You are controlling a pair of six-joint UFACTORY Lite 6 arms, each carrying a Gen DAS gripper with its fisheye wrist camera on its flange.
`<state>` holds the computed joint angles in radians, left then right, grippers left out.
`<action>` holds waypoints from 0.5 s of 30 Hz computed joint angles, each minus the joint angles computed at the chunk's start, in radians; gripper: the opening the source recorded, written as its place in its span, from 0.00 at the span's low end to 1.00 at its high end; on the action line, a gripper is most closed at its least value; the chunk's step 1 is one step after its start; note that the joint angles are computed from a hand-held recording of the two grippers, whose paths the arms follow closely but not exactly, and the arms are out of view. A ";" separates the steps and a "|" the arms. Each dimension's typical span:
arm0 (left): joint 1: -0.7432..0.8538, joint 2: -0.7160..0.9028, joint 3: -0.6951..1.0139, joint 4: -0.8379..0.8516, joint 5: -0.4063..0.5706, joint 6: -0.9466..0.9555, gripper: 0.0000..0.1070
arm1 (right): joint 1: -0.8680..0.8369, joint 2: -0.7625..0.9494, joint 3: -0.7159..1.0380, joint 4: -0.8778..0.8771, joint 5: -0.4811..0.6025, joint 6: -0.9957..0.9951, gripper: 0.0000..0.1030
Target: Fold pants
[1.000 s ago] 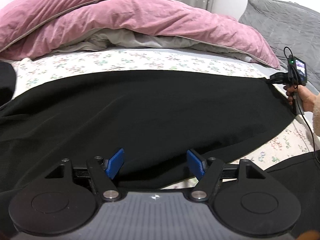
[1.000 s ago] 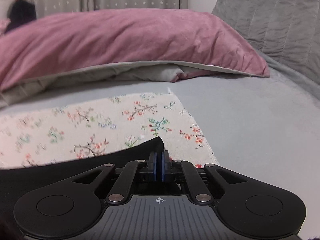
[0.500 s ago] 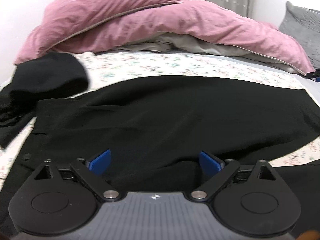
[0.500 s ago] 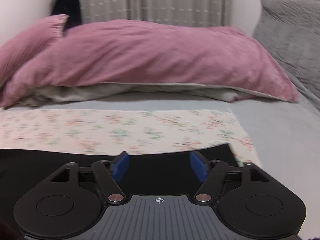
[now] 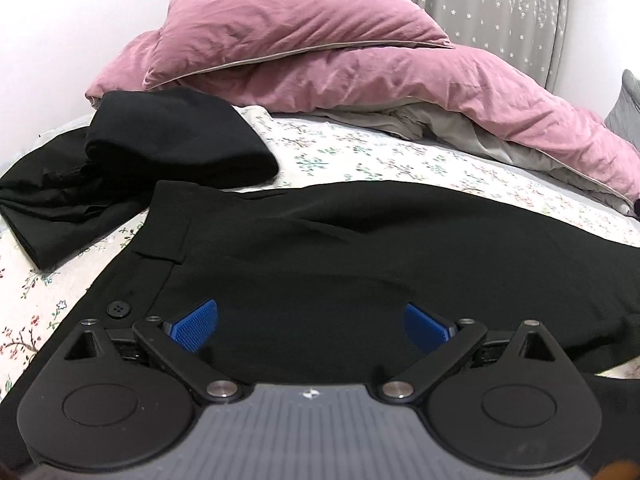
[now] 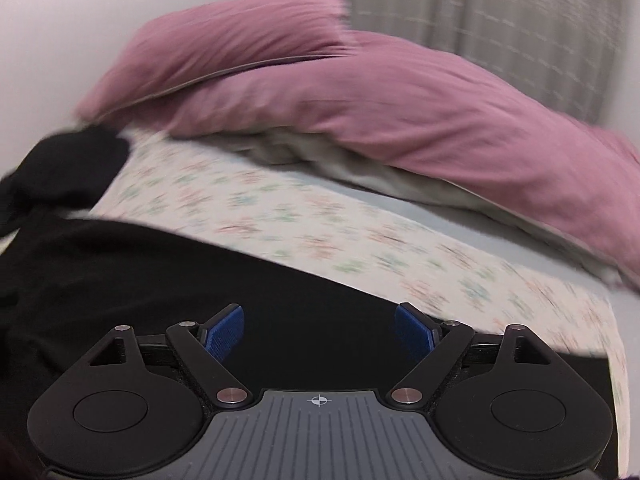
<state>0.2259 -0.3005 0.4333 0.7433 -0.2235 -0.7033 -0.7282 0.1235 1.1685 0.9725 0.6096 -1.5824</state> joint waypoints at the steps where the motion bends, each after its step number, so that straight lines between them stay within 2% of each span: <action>1: 0.012 0.027 0.005 -0.047 -0.017 0.062 0.96 | 0.048 -0.017 -0.024 -0.008 -0.029 0.002 0.83; 7: 0.010 0.264 0.147 -0.476 -0.015 0.477 0.96 | 0.321 0.038 -0.028 -0.009 -0.136 0.070 0.83; 10: 0.031 0.304 0.174 -0.446 -0.032 0.393 0.96 | 0.461 0.094 0.001 -0.042 -0.204 0.119 0.83; 13: 0.014 0.260 0.156 -0.573 -0.019 0.502 0.96 | 0.587 0.174 0.060 -0.100 -0.267 0.166 0.83; 15: 0.024 0.236 0.142 -0.575 -0.021 0.520 0.96 | 0.653 0.247 0.129 -0.164 -0.291 0.220 0.83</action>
<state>0.2503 -0.0646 0.5752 0.1685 -0.2449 -0.1829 -0.0749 0.3708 1.2971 0.8084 0.3191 -1.3621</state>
